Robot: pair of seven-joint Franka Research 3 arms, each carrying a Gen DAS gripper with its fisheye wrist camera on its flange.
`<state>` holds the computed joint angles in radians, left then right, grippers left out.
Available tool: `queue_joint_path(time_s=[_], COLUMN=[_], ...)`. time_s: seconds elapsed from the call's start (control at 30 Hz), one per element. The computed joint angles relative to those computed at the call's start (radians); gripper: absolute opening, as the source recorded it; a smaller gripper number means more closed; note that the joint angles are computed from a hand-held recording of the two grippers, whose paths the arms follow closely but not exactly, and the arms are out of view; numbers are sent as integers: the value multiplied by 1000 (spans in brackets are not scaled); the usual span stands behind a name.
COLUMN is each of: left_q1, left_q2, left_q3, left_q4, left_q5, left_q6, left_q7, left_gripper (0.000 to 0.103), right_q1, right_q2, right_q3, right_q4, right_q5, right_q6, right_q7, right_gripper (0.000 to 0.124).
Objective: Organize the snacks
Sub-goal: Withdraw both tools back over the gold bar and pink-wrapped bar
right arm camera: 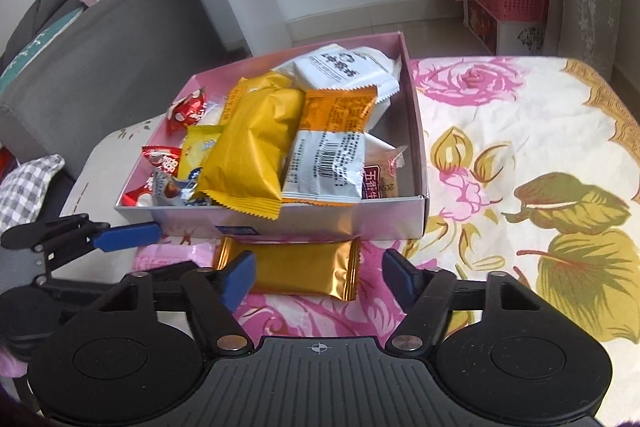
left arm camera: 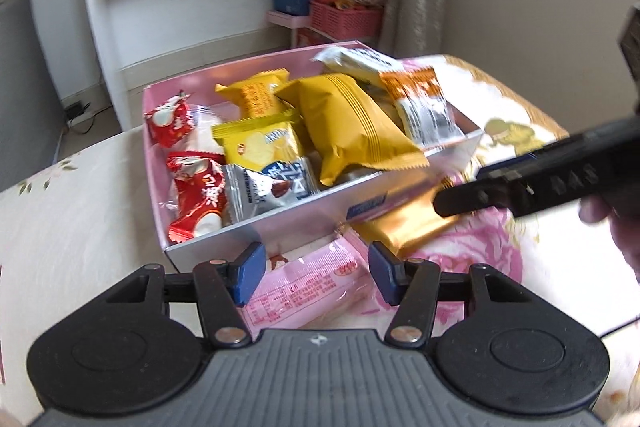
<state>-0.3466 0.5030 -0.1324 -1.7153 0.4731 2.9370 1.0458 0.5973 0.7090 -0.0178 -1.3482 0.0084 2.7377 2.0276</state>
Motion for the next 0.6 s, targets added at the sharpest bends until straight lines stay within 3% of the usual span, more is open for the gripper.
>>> queue_joint_path(time_s=[0.1, 0.23, 0.47, 0.6], left_q1=[76, 92, 26, 16], left_q2=[10, -9, -73, -109], left_q3=[-96, -121, -65, -52], left_q4=[5, -17, -72, -117], left_q5=[-81, -157, -125, -88], left_q6=[-44, -73, -165, -173], left_q7=[112, 156, 113, 67], left_gripper=[54, 54, 57, 56], right_q1=[-38, -33, -57, -75], right_q2=[20, 19, -35, -62], right_q3=[45, 38, 91, 135], right_q4=[13, 11, -49, -83], right_q5=[52, 63, 95, 136], right_q6=[5, -6, -48, -70], right_q7=[-29, -34, -137, -240], right_gripper=[43, 31, 26, 26])
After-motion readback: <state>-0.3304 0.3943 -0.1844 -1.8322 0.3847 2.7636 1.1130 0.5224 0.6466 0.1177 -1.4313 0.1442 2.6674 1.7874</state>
